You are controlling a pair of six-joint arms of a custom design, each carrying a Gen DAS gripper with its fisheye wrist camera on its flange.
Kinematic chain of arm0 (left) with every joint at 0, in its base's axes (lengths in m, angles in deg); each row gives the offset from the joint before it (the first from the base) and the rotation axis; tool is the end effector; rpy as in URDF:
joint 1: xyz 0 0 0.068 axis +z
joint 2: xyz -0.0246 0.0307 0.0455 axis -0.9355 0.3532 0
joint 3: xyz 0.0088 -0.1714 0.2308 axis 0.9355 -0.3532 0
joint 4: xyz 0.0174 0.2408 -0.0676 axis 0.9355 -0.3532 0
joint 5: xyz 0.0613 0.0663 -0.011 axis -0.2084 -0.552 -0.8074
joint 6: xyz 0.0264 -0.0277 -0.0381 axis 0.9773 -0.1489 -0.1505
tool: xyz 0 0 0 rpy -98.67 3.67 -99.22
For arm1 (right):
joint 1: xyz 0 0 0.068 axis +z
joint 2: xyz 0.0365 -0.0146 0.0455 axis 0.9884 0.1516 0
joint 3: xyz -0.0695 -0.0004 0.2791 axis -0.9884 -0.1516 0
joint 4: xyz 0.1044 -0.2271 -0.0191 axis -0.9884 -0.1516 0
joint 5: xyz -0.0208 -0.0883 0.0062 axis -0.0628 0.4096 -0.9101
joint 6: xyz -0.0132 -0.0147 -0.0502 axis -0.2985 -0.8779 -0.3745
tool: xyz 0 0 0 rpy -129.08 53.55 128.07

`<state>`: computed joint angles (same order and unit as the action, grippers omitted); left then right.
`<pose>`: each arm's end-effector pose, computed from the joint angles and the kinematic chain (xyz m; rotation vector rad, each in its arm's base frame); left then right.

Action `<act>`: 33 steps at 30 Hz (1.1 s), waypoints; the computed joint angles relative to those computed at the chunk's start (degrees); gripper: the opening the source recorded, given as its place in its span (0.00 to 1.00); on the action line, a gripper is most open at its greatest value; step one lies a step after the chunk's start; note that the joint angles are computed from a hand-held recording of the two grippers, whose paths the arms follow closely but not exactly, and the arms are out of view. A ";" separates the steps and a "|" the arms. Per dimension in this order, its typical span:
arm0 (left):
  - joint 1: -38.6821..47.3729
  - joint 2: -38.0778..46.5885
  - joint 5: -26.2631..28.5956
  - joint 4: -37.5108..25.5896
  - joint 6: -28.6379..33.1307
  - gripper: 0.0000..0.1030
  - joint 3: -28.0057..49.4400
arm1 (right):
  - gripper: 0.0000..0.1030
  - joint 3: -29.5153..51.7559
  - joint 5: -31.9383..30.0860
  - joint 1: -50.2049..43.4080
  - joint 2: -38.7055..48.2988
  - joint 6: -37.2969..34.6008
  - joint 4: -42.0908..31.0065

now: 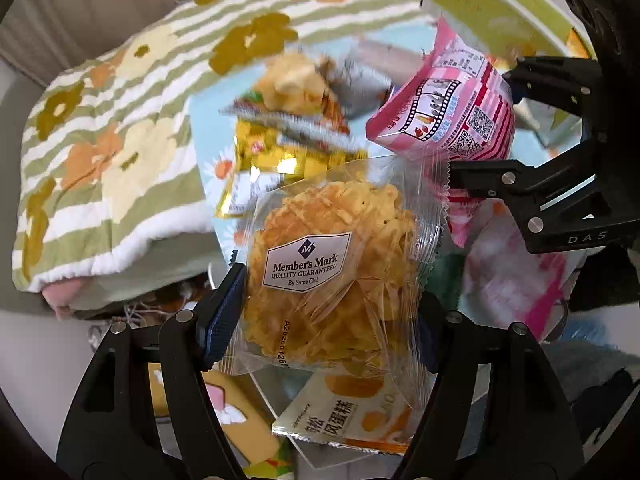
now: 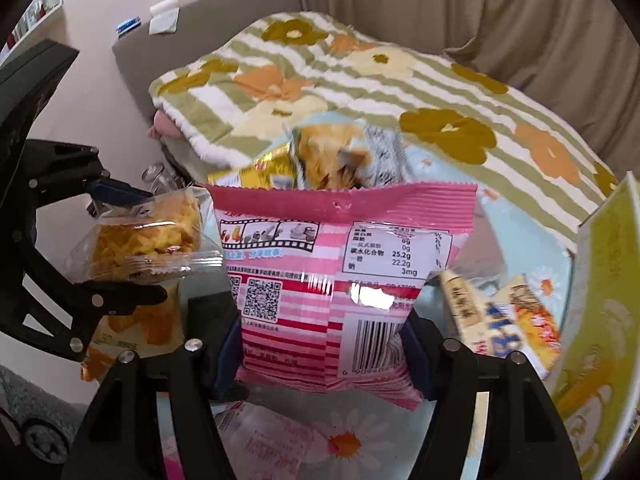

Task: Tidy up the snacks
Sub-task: 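Carry the cookie and pink bag into the yellow box and release both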

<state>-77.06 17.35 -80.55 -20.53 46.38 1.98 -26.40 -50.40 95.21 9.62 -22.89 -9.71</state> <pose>0.1765 -0.0207 0.1499 0.0551 2.8189 0.0822 0.2640 0.0809 0.1336 -1.3362 2.3117 0.4639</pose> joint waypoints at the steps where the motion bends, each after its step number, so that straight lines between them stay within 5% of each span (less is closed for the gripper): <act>1: -0.56 -1.44 -0.25 -1.24 -0.60 0.67 0.63 | 0.62 0.22 -0.54 -0.73 -1.57 0.20 -1.24; 8: -6.14 -7.98 -2.03 -8.56 -5.78 0.67 7.13 | 0.61 4.22 -2.61 -6.77 -12.00 0.71 -11.82; 15: -16.02 -3.71 -7.86 -11.55 -11.72 0.67 19.28 | 0.61 14.33 -6.92 -18.11 -14.44 -1.89 -24.10; 23: -24.73 14.18 -12.36 -10.88 -19.64 0.67 39.10 | 0.61 33.66 -11.48 -32.44 -1.16 -9.31 -35.06; 33: -29.30 46.72 -10.13 -16.73 -26.25 0.67 78.28 | 0.61 68.78 -11.63 -41.46 23.31 -14.17 -47.76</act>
